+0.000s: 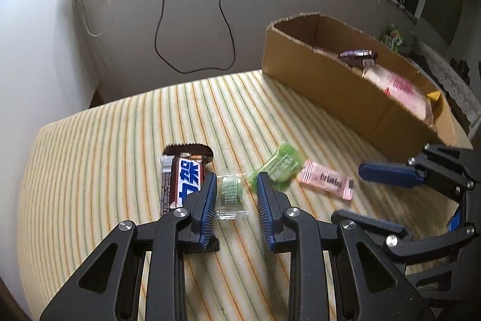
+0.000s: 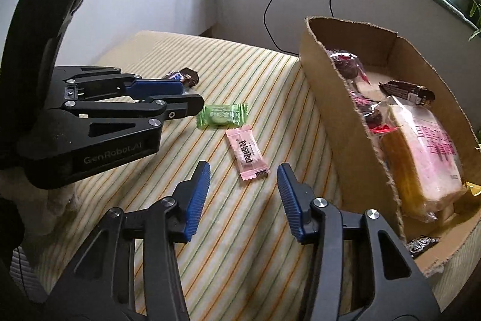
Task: Organize snacks
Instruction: 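Move the left gripper to the clear-wrapped green candy while the right gripper grasps the pink candy packet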
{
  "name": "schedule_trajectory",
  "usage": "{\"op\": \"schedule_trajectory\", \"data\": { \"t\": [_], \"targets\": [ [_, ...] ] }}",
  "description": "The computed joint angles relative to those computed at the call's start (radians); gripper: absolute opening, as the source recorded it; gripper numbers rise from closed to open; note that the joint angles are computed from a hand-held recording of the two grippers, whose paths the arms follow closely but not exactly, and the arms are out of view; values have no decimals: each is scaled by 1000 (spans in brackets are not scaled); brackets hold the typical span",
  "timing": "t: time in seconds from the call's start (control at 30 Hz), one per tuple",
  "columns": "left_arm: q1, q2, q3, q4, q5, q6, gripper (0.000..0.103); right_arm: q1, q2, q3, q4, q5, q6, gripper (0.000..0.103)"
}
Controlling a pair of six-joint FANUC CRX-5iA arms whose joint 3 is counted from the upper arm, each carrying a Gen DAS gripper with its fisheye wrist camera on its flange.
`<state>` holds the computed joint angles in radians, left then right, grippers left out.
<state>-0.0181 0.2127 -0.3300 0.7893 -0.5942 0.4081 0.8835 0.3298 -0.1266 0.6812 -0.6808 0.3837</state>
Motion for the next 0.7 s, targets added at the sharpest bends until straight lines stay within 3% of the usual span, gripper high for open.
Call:
{"op": "schedule_trajectory", "data": {
  "t": [0.13, 0.2, 0.6, 0.7],
  "targets": [
    [-1, 2, -3, 11, 3, -15, 25, -7, 26, 23, -4, -16, -3, 49],
    [-2, 0, -6, 3, 8, -15, 18, -8, 41, 38, -1, -30, -4, 49],
    [10, -3, -30, 82, -1, -62, 17, -18, 88, 96, 1, -53, 26, 49],
    [14, -6, -30, 76, -3, -55, 17, -16, 90, 99, -3, -46, 44, 40]
  ]
}}
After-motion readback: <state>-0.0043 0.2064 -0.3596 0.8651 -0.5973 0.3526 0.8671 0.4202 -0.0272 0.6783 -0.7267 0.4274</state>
